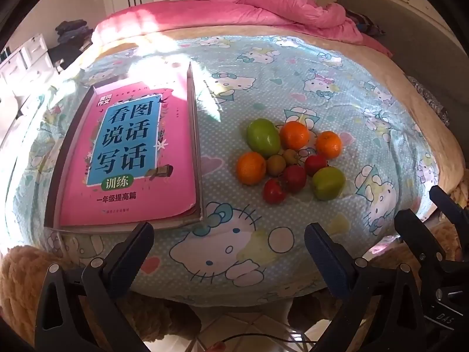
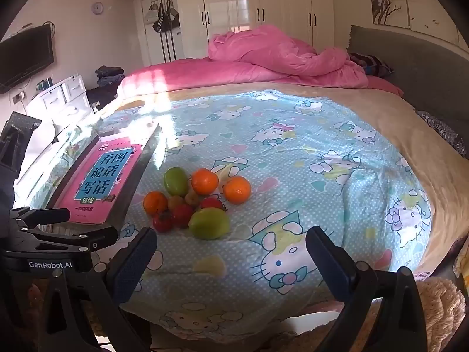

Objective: Organize fruits

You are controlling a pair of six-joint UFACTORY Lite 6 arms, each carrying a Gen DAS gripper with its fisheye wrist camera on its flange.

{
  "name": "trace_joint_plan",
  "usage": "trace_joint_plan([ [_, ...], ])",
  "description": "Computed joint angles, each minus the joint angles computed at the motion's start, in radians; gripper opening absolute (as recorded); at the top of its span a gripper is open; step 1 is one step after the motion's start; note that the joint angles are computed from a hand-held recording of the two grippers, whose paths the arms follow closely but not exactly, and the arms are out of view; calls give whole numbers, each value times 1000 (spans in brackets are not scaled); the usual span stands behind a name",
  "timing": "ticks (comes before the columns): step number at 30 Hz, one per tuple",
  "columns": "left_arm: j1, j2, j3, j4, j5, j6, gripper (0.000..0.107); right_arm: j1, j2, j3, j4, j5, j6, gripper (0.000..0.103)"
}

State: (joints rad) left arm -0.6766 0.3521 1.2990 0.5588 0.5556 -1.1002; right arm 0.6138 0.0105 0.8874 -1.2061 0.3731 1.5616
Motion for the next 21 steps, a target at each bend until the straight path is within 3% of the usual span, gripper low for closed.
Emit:
trace_joint_plan([
  [21, -21, -30, 8, 12, -1, 7, 102, -2, -22, -11, -20, -10, 38, 103],
])
